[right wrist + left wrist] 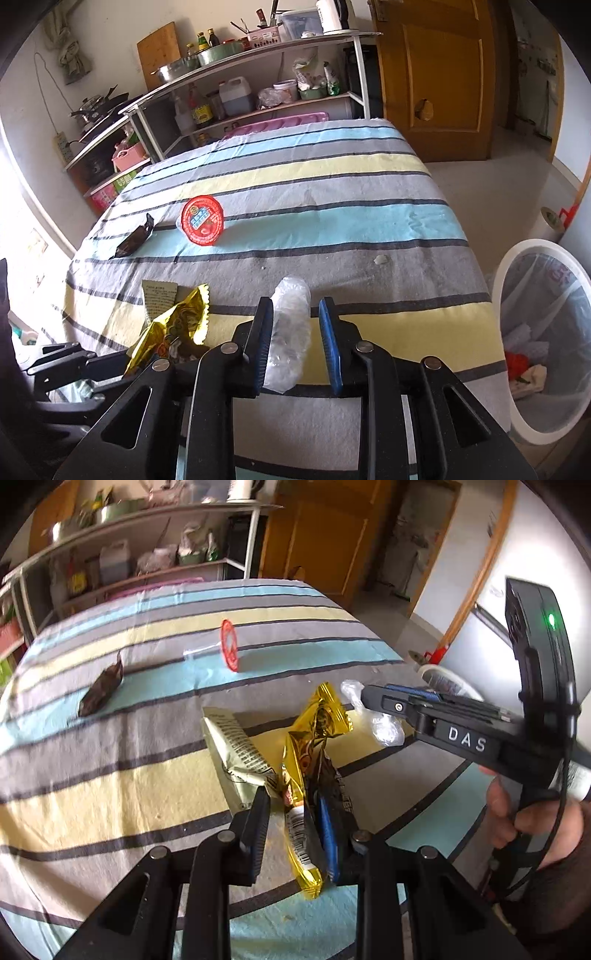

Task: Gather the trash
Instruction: 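Close the left tool on the gold wrapper and lift it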

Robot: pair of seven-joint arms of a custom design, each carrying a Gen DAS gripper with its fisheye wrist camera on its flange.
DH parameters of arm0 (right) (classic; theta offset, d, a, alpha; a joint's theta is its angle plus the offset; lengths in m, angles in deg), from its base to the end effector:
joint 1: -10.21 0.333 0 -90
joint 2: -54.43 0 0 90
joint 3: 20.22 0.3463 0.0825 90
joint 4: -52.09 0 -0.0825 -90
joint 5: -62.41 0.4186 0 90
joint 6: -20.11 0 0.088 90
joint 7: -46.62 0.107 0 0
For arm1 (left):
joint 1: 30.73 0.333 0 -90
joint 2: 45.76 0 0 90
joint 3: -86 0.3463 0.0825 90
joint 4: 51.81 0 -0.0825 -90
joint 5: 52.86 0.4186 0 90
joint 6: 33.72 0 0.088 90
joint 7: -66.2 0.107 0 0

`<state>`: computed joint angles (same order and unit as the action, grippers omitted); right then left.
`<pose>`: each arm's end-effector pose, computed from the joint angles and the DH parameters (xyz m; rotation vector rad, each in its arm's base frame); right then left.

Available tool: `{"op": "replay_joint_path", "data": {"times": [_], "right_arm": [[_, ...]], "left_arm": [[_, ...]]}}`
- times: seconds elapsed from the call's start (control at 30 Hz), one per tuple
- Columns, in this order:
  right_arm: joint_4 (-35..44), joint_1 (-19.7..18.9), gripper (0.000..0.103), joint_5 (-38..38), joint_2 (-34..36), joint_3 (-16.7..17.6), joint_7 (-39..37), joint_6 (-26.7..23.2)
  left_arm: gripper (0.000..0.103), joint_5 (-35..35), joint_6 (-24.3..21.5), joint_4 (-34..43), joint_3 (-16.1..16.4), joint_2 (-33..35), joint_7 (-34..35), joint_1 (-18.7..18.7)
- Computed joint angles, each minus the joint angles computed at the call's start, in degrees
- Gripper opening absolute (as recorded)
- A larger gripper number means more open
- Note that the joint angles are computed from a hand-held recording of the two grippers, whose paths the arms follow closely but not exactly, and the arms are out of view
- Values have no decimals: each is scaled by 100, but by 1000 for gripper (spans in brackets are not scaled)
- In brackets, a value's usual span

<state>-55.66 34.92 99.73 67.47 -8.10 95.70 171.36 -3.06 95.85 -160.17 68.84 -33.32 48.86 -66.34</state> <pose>0.5650 0.3917 0.4587 -2.2754 0.8653 -0.0368 0.4263 -0.5100 0.4304 -2.2215 1.3958 -0.6869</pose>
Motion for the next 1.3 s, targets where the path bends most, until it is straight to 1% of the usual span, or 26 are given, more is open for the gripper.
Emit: {"op": "replay_joint_path", "data": {"times": [0.07,0.1,0.13,0.2,0.23,0.33,0.37,0.5,0.53,0.67,1.0,1.07,1.17,1.3], "right_arm": [[-9,-3,22,18,-4,-1,-1,21],[-12,-18,13,67,-9,11,-37,22],[-15,-42,10,147,-18,31,-102,4],[-65,-19,7,130,-58,19,-119,71],[-89,-7,6,107,-75,15,-135,102],[-158,-5,5,147,-138,22,-229,155],[-174,-12,5,182,-154,23,-253,150],[-250,-36,5,348,-224,22,-336,206],[-263,-47,5,404,-243,20,-367,207],[-336,-53,5,527,-332,-6,-420,284],[-408,-58,5,683,-409,-50,-506,326],[-419,-59,5,689,-415,-58,-503,330],[-428,-64,5,701,-415,-66,-486,343],[-463,-73,5,763,-443,-60,-523,373]], "left_arm": [[27,-4,64,-10,6,-8,-26,11],[26,-7,41,-13,7,-16,-40,9],[24,-17,14,-17,5,-22,-48,7],[18,18,37,-72,5,-68,-131,5],[17,49,33,-79,3,-79,-186,0],[16,175,73,-184,-10,-178,-396,-6],[14,179,75,-204,-18,-196,-415,9],[12,251,20,-281,-67,-283,-561,15],[12,229,72,-302,-83,-292,-528,33],[12,18,-31,-244,-138,-213,-335,32],[12,-90,45,-134,-59,-81,-182,29],[12,-91,-38,-84,-63,-47,-134,-4],[7,-64,-68,-52,-61,-34,-86,-33],[7,35,-236,-48,-50,-68,-228,-97]]}}
